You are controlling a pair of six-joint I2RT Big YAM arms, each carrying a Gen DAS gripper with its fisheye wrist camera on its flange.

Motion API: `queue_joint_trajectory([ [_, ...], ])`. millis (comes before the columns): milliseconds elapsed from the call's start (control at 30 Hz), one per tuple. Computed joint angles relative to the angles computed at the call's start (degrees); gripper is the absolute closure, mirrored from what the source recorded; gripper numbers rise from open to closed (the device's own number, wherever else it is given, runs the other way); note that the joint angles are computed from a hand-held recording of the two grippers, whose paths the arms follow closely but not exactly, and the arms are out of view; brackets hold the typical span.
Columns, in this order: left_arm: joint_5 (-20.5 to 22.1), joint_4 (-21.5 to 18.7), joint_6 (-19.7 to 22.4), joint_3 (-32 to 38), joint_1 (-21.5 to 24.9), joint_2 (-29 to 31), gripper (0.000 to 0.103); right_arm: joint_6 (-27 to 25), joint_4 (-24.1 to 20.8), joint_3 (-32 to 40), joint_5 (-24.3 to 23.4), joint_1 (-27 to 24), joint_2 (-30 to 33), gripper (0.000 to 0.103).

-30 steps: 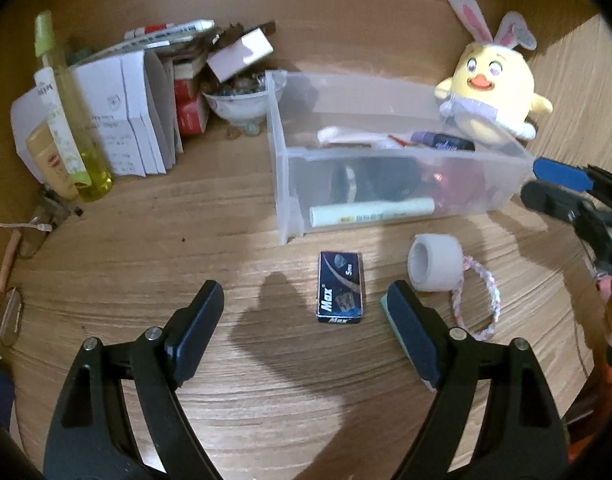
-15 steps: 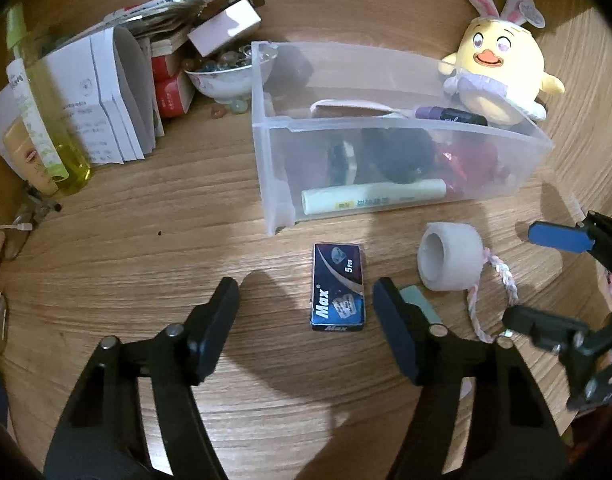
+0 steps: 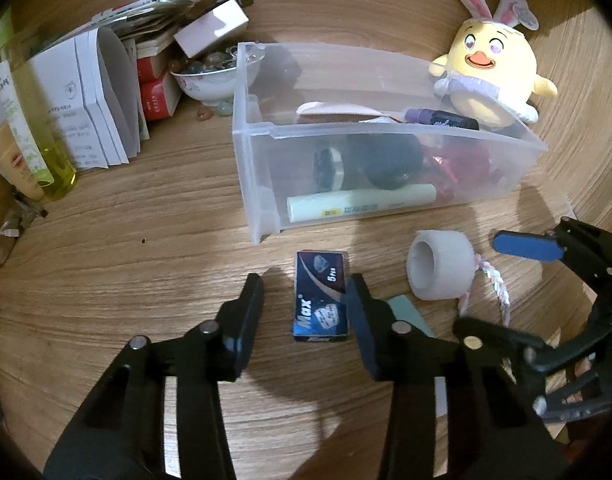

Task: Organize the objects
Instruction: 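Grasp the blue Max box with the left gripper while the right grasps the braided bracelet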

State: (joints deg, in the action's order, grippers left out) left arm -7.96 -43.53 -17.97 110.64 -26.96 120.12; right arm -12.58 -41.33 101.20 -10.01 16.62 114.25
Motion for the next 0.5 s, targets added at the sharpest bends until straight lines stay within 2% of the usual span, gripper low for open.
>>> queue_joint_trajectory([
  [100,0.54,0.66,0.36,-0.44,-0.05,-0.20,0.076,0.41,-0.92,1.22,-0.31,-0.10,0.82,0.046],
  [300,-0.54,3.59,1.56,-2.60,-0.74,-1.39,0.076,0.37,0.85,0.46,1.36,0.02,0.59,0.066],
  [433,-0.88,4.21,1.41,-3.17,-0.80,-1.86,0.076,-0.06,1.37,0.36,1.06,0.01,0.55,0.085],
  [500,-1.00,4.33,1.12,-3.40,-0.80,-2.08,0.076,-0.18,1.61,0.11,1.09,-0.06,0.41,0.090],
])
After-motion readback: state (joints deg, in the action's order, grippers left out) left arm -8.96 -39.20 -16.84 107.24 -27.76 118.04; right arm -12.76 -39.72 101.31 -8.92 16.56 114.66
